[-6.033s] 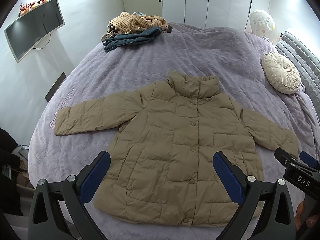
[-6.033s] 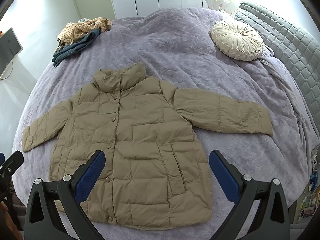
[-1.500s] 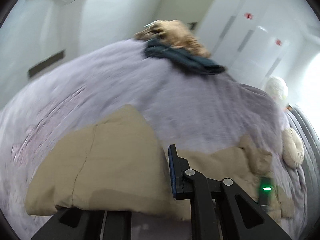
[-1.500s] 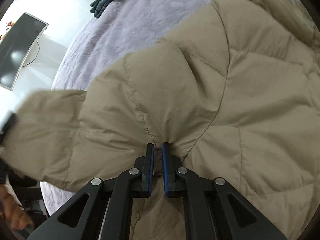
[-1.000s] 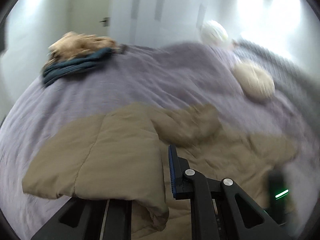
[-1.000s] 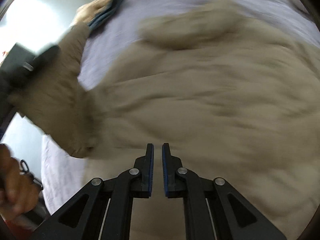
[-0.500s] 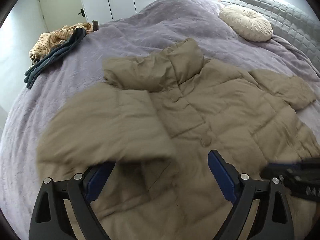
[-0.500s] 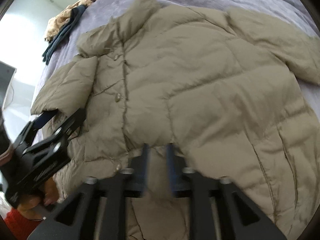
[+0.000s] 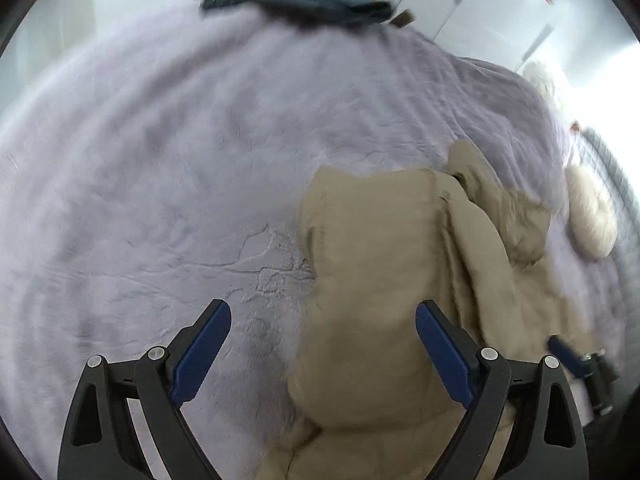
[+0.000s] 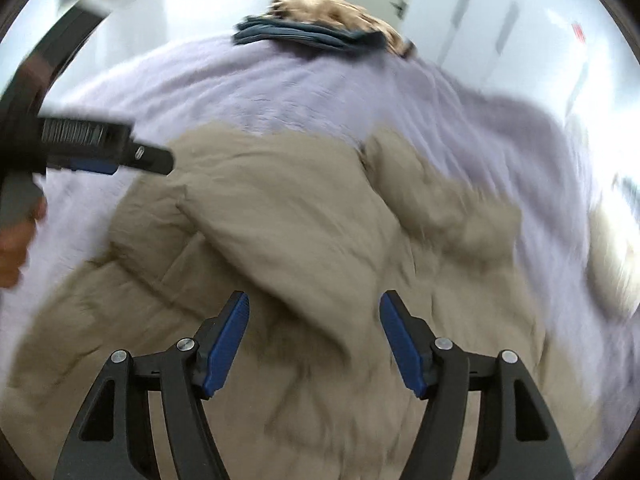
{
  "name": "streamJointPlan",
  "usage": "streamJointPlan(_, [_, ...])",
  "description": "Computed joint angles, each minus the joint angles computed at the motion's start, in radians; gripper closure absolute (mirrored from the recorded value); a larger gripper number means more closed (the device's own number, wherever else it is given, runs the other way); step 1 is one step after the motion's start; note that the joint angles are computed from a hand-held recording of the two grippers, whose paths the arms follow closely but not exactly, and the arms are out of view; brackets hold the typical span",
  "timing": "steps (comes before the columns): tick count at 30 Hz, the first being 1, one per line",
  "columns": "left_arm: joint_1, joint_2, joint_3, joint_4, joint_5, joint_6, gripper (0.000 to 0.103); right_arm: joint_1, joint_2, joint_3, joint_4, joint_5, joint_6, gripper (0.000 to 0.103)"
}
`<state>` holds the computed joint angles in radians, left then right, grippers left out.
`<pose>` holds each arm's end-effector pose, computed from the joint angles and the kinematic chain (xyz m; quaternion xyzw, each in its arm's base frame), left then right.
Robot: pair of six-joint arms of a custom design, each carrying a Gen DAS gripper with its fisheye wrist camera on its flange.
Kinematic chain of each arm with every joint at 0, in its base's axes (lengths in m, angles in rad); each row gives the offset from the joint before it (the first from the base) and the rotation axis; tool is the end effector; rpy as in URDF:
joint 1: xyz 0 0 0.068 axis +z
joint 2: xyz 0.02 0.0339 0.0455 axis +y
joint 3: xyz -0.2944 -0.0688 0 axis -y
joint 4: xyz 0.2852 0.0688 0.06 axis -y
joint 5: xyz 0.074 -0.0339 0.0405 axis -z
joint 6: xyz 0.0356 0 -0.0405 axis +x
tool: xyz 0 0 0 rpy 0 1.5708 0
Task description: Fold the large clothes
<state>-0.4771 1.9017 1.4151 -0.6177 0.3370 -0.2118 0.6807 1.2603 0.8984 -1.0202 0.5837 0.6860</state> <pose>0.3892 -0.2144 0.2155 0.1653 0.9456 -0.2305 0.1594 0.1969 0.1342 0.2471 0.0296 0.9534 -0.1652 0.2508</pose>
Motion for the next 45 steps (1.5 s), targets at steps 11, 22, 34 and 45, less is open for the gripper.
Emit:
streamJointPlan(11, [0.005,0.220,0.202,-0.009,0.186,-0.048,0.022,-0.506,-0.398,-0.201,0.056,-0.255,0.210,0.086])
streamJointPlan(22, [-0.157,0.149,0.169,0.074,-0.202,0.242,0.076,-1.067,-0.718,-0.436,0.021,-0.762,0.127,0.096])
streamJointPlan(34, [-0.047,0.083,0.178,-0.026,-0.256,0.203,0.053,-0.905,-0.656,-0.402,0.050,-0.729,0.173,0.088])
streamJointPlan(45, [-0.131,-0.114,-0.096,0.021,-0.244,0.200,0.053,-0.923,-0.821,-0.191,-0.296,-0.563,0.038,0.075])
